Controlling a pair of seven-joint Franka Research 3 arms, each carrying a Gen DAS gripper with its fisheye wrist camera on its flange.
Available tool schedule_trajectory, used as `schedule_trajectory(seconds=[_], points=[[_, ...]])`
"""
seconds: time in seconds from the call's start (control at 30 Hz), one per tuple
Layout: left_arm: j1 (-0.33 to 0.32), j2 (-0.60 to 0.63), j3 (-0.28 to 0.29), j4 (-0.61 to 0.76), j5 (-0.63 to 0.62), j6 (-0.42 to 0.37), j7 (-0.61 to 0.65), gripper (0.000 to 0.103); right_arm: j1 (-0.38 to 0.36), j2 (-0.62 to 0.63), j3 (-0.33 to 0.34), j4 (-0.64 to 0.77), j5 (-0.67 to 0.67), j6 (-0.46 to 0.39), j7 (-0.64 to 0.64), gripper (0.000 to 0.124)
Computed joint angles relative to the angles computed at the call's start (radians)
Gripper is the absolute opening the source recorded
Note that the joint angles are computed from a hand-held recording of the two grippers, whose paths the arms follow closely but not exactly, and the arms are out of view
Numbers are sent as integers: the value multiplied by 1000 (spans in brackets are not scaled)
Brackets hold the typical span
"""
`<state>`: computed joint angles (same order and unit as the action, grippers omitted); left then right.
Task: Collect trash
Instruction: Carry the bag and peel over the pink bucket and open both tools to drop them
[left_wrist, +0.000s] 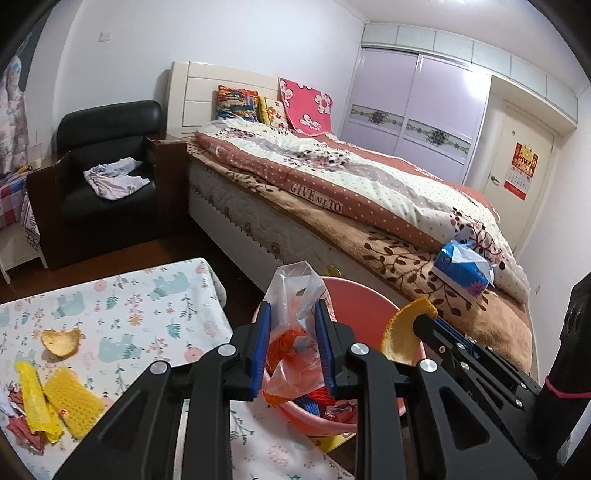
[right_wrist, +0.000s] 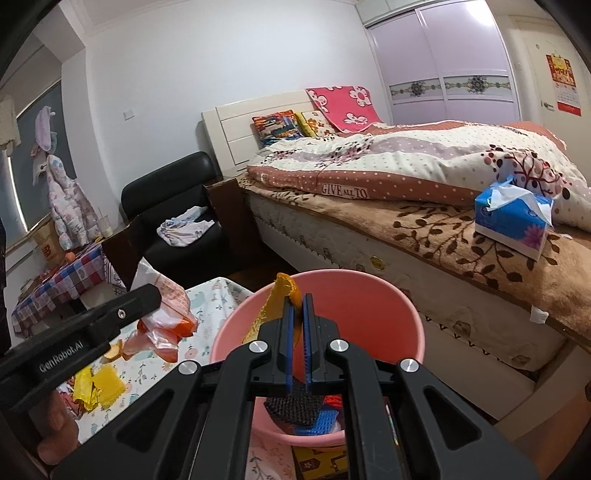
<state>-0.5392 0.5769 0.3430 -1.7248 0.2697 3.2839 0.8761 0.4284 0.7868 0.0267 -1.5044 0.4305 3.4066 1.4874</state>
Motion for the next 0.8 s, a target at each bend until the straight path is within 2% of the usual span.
schedule_trajectory(seconds=[0.43, 0.8], points=[[131, 97, -172, 161, 89, -113, -12, 23, 5, 31, -41, 34, 14, -44, 32, 5], [220, 162, -293, 265, 153, -200, -2, 24, 37, 64, -113, 75, -5, -128, 97, 5]])
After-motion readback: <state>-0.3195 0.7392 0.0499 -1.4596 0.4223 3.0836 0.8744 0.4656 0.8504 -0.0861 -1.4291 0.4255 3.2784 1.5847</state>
